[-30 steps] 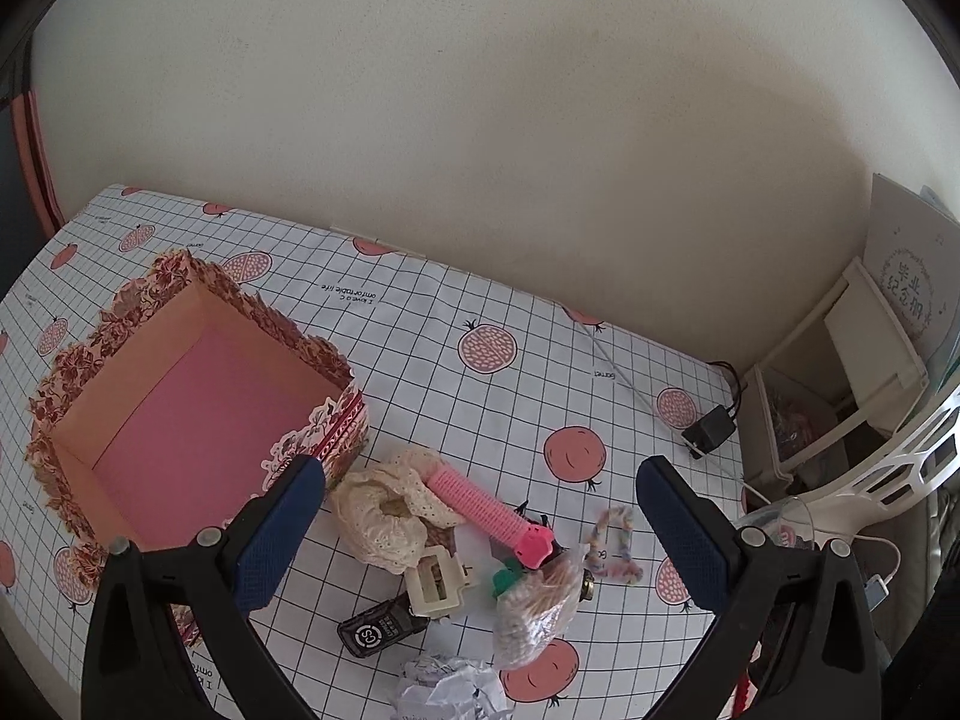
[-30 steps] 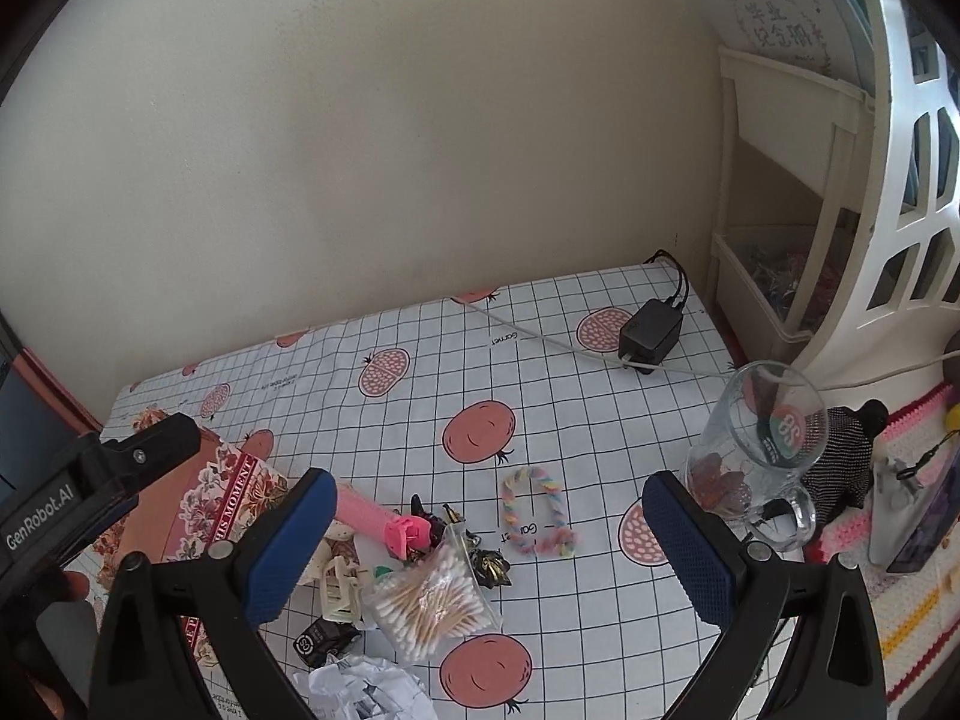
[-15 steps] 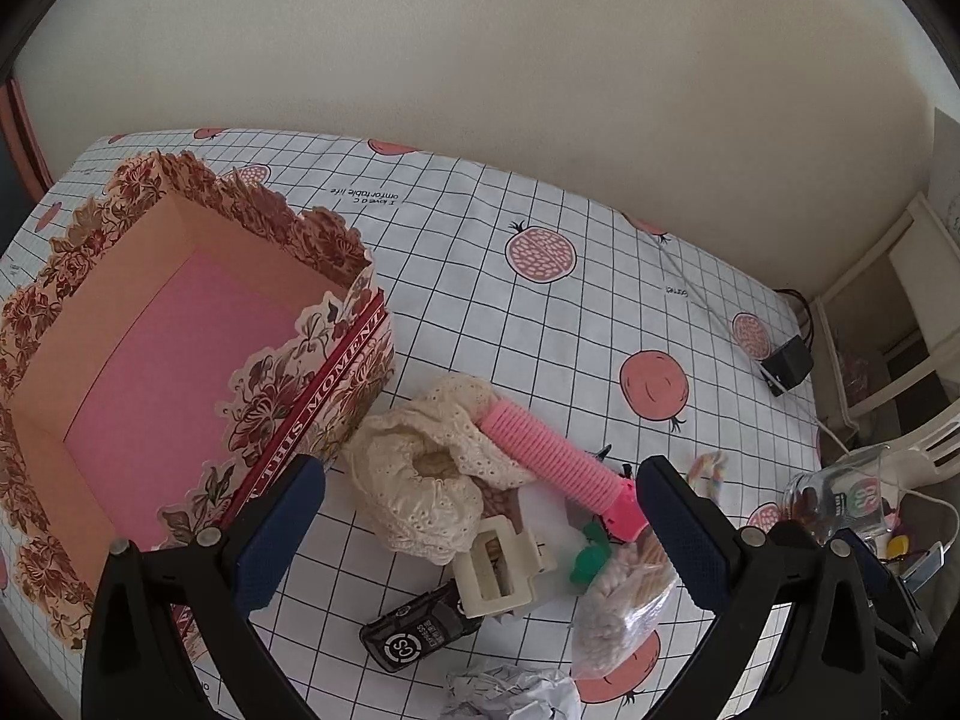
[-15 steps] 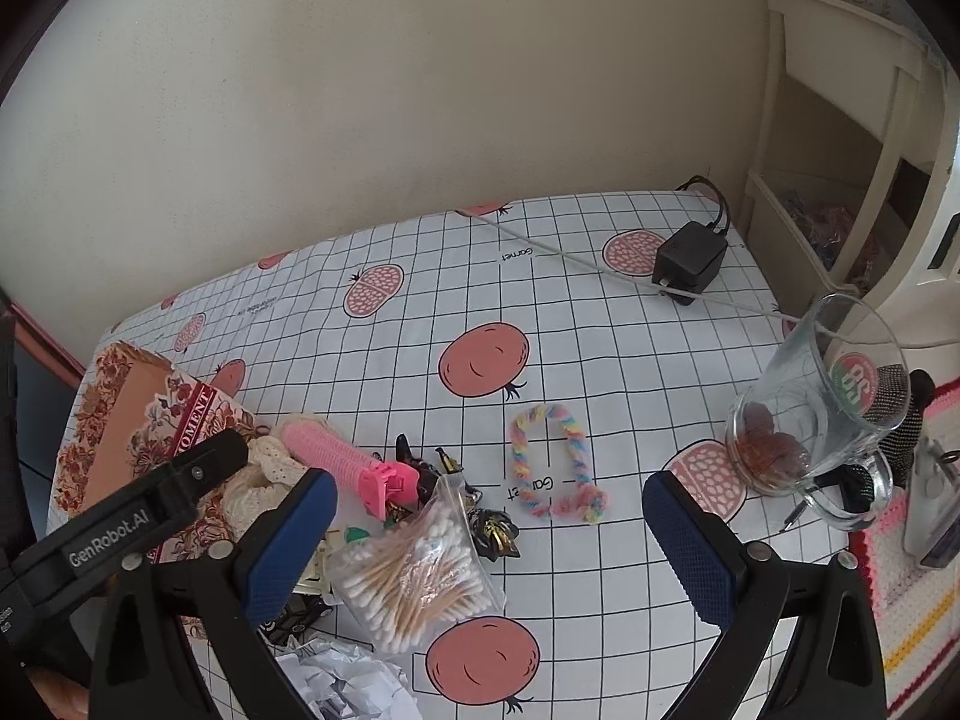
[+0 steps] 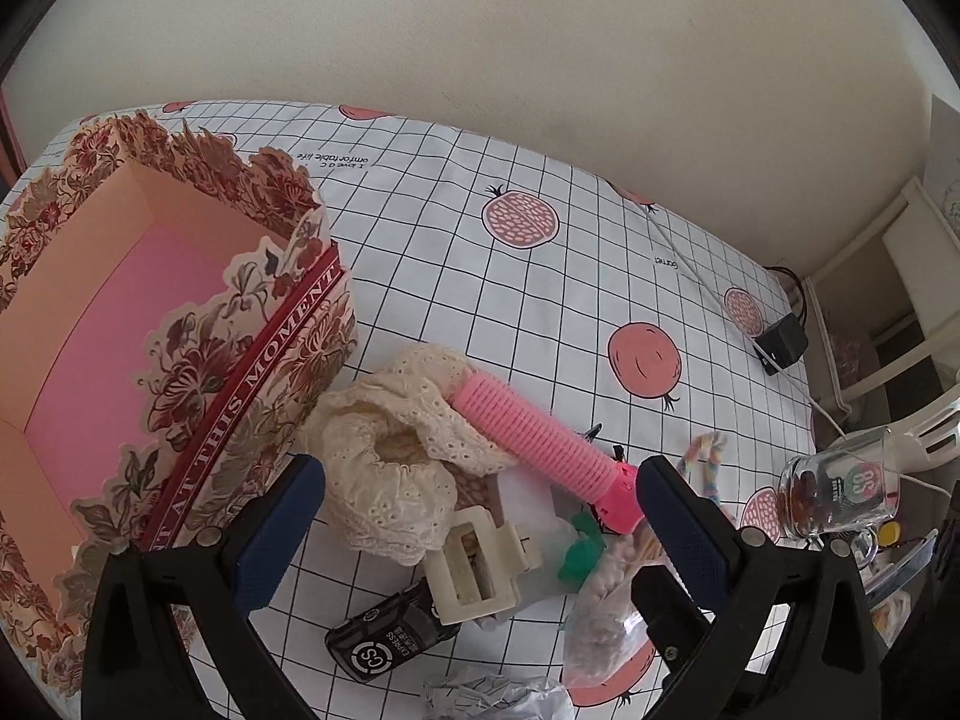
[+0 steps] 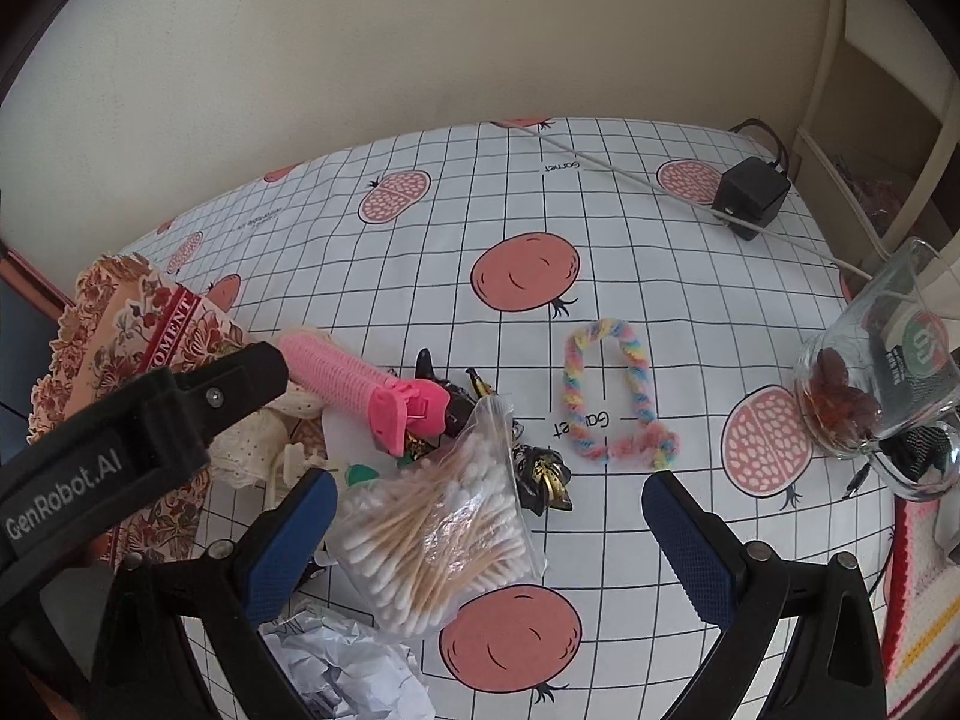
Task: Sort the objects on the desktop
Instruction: 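Move both tools toward the lace scrunchie and cotton swab bag, then grasp the cream lace scrunchie with the left tool while the right tool grasps the cotton swab bag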
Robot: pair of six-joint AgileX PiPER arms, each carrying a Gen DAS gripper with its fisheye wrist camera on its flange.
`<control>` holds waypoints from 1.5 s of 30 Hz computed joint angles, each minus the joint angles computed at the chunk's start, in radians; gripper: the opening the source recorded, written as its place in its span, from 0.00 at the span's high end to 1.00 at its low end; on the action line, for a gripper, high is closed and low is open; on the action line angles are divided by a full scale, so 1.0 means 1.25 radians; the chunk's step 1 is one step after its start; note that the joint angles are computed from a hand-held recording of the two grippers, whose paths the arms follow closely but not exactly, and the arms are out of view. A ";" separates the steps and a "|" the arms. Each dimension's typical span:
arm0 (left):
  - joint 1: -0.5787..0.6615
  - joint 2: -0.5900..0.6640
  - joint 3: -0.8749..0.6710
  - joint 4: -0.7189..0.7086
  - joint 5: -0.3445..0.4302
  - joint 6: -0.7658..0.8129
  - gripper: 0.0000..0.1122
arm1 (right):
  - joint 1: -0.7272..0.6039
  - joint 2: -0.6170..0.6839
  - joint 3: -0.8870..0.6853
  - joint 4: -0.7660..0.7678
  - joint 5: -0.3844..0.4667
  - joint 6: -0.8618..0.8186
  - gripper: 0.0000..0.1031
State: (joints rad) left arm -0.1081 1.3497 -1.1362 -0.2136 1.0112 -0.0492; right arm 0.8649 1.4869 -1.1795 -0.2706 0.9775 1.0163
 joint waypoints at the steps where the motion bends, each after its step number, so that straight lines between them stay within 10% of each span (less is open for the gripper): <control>1: 0.004 0.003 0.001 -0.006 -0.001 0.004 0.08 | -0.001 0.004 0.003 0.005 -0.005 -0.002 0.00; 23: 0.058 0.034 0.017 -0.058 0.020 -0.001 0.08 | 0.011 0.036 0.044 0.034 -0.096 0.050 0.07; 45: 0.119 0.061 0.039 -0.078 0.016 -0.009 0.59 | 0.017 0.038 0.046 0.008 -0.120 0.082 0.36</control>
